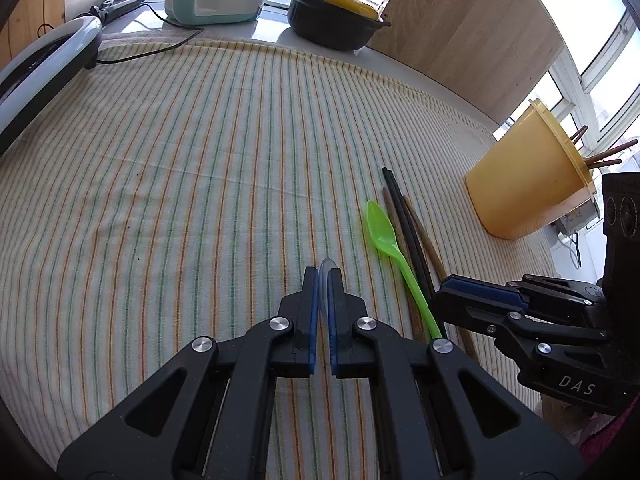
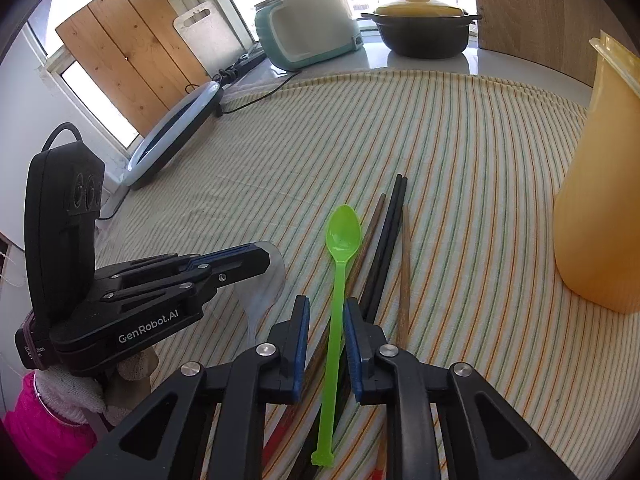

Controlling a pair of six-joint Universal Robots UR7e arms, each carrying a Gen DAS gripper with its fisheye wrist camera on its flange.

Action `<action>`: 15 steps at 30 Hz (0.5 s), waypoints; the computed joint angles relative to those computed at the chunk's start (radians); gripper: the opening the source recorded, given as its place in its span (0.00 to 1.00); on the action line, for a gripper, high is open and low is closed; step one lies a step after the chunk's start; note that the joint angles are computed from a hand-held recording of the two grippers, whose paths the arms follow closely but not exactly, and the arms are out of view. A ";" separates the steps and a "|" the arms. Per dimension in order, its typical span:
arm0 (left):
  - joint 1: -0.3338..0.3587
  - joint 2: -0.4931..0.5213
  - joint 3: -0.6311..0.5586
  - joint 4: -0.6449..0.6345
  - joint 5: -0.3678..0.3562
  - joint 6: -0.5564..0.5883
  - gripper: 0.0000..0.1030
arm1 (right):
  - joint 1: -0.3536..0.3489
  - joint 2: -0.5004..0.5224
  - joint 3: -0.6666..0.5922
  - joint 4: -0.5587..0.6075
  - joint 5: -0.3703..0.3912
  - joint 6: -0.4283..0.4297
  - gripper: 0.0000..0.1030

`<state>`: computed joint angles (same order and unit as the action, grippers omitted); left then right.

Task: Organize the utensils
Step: 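Close the right tool on the green plastic spoon's handle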

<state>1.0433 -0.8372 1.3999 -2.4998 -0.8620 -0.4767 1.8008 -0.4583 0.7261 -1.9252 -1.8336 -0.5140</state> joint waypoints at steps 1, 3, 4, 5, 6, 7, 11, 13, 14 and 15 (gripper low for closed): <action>0.000 -0.007 0.008 -0.002 0.002 -0.001 0.02 | 0.000 0.023 -0.041 0.034 0.006 0.013 0.14; 0.000 -0.016 0.019 -0.007 0.006 -0.004 0.02 | 0.000 0.066 -0.117 0.093 0.014 0.042 0.13; 0.000 -0.019 0.023 -0.010 0.008 -0.004 0.02 | 0.000 0.088 -0.156 0.118 0.015 0.054 0.13; 0.001 -0.023 0.028 -0.013 0.008 -0.005 0.02 | 0.000 0.101 -0.180 0.134 0.015 0.062 0.13; 0.001 -0.027 0.032 -0.015 0.008 -0.006 0.02 | 0.000 0.120 -0.216 0.157 0.013 0.072 0.13; 0.002 -0.027 0.033 -0.015 0.009 -0.007 0.02 | 0.001 0.133 -0.241 0.173 0.014 0.080 0.12; 0.005 -0.035 0.042 -0.020 0.004 -0.013 0.02 | 0.004 0.169 -0.310 0.210 0.001 0.095 0.12; 0.004 -0.038 0.044 -0.020 0.004 -0.010 0.02 | 0.006 0.178 -0.330 0.224 -0.006 0.087 0.12; 0.004 -0.038 0.044 -0.020 0.003 -0.009 0.02 | 0.006 0.184 -0.340 0.234 -0.012 0.084 0.12; 0.005 -0.039 0.045 -0.021 0.003 -0.010 0.02 | 0.008 0.185 -0.339 0.231 -0.021 0.083 0.12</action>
<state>1.0480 -0.8760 1.4447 -2.5203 -0.8592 -0.4869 1.8087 -0.2735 0.3868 -1.6941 -1.8548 -0.4309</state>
